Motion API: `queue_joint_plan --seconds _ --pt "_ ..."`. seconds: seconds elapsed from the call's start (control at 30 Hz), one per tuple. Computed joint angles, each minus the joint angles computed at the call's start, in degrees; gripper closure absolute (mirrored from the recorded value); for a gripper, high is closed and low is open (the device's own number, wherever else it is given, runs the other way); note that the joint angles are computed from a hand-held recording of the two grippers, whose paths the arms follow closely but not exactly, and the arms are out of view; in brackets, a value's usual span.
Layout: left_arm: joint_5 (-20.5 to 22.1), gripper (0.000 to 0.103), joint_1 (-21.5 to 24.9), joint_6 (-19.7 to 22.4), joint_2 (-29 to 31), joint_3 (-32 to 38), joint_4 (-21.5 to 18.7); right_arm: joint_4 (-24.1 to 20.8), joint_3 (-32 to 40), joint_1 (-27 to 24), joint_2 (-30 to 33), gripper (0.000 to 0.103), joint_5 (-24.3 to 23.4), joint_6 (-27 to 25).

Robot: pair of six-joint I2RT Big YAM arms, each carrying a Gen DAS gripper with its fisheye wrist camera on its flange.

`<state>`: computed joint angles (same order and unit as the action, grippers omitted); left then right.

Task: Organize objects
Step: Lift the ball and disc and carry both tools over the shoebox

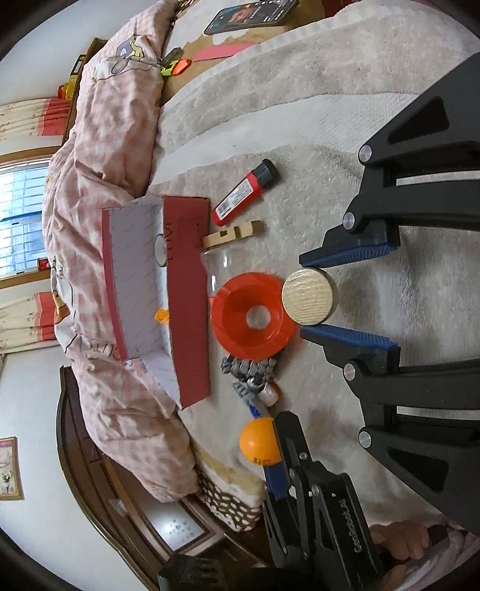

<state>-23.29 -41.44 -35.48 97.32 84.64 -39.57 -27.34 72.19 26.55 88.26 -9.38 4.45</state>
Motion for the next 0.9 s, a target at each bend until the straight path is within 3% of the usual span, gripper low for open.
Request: queue_joint_plan --seconds 0.37,0.9 --pt "-0.5 0.065 1.9 1.2 0.5 2.6 -0.7 -1.0 3.4 0.3 0.2 0.07 -0.4 -1.6" --pt "-1.1 0.065 7.9 3.1 5.3 12.4 -2.9 -7.6 18.8 -0.9 8.9 0.07 -1.9 -3.8"
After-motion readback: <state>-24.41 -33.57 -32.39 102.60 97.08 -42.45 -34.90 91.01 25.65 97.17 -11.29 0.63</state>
